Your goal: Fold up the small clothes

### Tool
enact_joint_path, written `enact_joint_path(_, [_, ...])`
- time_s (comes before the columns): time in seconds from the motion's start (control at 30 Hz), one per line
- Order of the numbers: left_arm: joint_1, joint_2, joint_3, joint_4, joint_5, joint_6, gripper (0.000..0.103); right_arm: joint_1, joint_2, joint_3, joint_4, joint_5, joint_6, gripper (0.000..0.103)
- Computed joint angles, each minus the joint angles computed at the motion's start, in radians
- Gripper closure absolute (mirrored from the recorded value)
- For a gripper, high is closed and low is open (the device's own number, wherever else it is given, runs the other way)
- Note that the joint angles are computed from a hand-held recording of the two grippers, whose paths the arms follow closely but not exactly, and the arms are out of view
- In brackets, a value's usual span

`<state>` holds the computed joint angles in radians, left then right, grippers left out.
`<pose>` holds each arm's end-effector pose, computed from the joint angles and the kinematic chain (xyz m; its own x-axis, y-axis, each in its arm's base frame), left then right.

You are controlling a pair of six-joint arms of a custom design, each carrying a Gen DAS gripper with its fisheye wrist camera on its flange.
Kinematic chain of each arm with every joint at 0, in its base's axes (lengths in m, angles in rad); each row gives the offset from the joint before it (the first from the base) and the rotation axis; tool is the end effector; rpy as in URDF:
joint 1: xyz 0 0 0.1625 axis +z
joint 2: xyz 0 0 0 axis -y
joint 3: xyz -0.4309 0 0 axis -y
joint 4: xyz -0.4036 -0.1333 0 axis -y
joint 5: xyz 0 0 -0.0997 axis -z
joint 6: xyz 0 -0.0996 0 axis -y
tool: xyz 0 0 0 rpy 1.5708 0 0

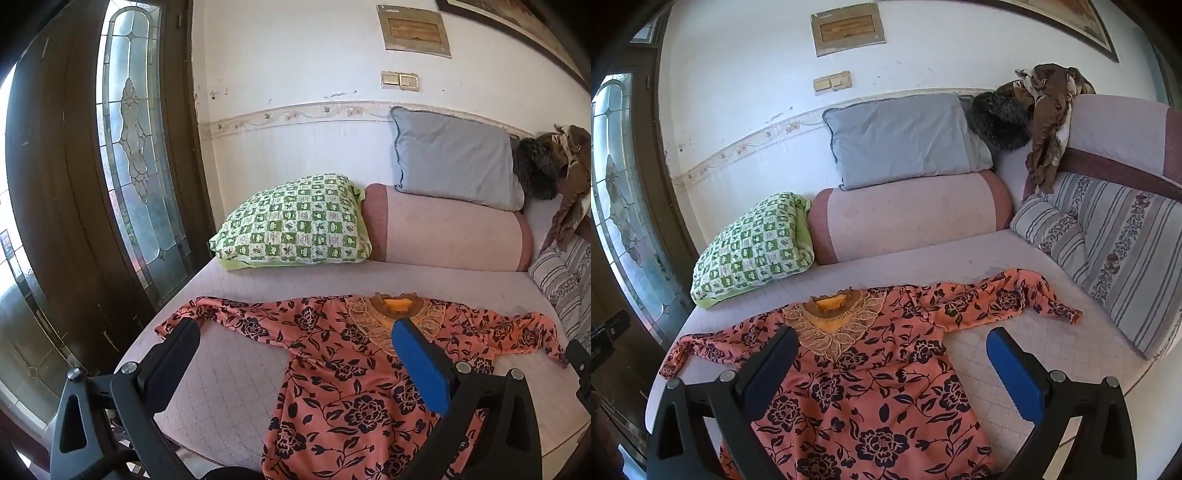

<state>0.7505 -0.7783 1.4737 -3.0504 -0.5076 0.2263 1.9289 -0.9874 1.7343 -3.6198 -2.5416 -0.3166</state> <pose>-0.3774 -0.6532 0.2426 -0.6468 0.0446 -0.7614 0.6802 0.4852 -0.5494 0.2631 -0.5573 0.3291 -0.7386 0.4427 0.5084 -0.3399 0.4067 -0.8480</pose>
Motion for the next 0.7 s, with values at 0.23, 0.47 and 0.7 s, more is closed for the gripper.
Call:
enact_joint_path(0.23, [0.003,0.003,0.004,-0.002,-0.007,0.009,0.000,-0.009,-0.009,0.011,0.019,0.007,0.033,0.000])
enact_joint_path(0.47, [0.010,0.013,-0.004,0.012,-0.010,0.002,0.000,-0.016,-0.005,0.009,0.030,0.010,0.042,0.000])
enact_joint_path(0.7, [0.015,0.021,-0.010,0.030,-0.012,-0.005,0.000,-0.029,-0.009,0.011,0.043,0.015,0.057,0.000])
